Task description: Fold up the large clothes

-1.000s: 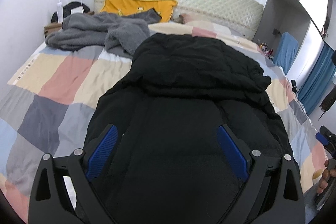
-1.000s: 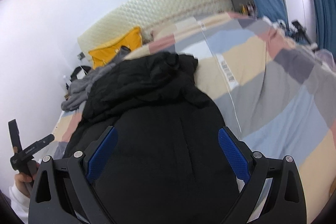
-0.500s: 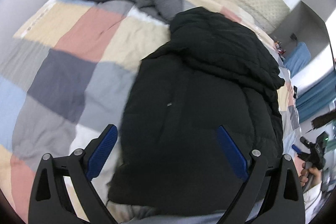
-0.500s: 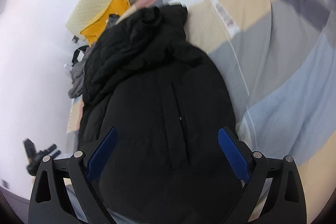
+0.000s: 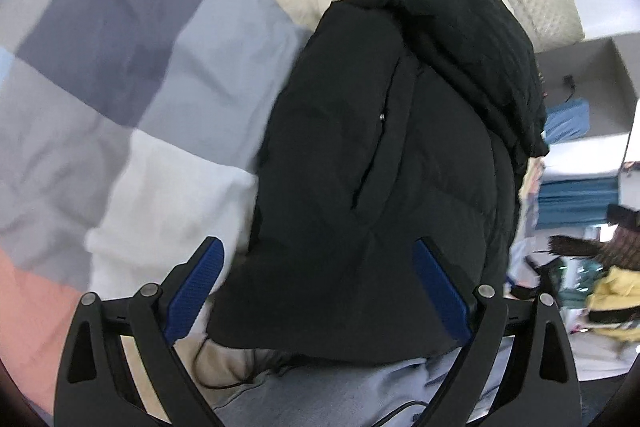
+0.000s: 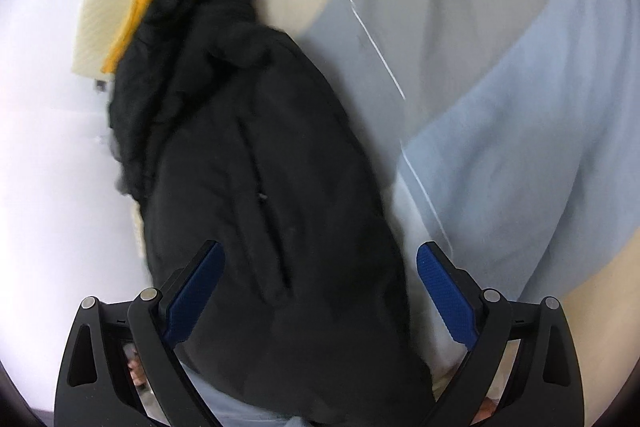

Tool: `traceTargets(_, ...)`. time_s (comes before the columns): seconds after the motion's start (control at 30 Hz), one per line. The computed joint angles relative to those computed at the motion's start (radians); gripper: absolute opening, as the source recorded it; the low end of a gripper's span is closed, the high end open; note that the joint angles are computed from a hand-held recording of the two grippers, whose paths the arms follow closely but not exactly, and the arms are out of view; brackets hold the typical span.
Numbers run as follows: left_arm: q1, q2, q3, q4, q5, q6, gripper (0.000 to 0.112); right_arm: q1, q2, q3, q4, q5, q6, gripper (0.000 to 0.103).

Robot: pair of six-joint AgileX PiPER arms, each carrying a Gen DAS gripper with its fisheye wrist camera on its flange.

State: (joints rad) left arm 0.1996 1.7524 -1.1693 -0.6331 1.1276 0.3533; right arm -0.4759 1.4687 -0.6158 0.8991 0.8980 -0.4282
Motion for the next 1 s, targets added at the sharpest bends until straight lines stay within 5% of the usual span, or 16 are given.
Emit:
traceTargets(0.23,0.021,0.073,-0.016,-0.052,0.027,-0.036,0.095,0.209,0.089,-0.073,-0.136,-0.035,0.133,0.101)
traceTargets(0.57,-0.055,0.182,-0.122,0.025,0.031,-0.136,0.091,0.177,-0.024,-0.029,0.202,0.144,-0.277,0.101)
traceTargets(0.63,-0.066,0.201,-0.131,-0.024,0.061,-0.081,0.070,0.182,-0.022,-0.023,0.191,0.123,-0.255,0.101)
traceTargets(0.7,-0.072,0.197,-0.130,-0.047,0.065,-0.044,0.064,0.184,0.004,-0.023,0.164,0.091,-0.209,0.101)
traceTargets(0.87,-0.070,0.214,-0.135,-0.052,0.072,-0.049,0.063,0.142,0.051,-0.017,0.044,-0.010,-0.051,0.102)
traceTargets(1.0,-0.089,0.220,-0.154,-0.033,0.070,-0.076,0.061,0.099,0.060,-0.030,-0.037,-0.008,0.010,0.103)
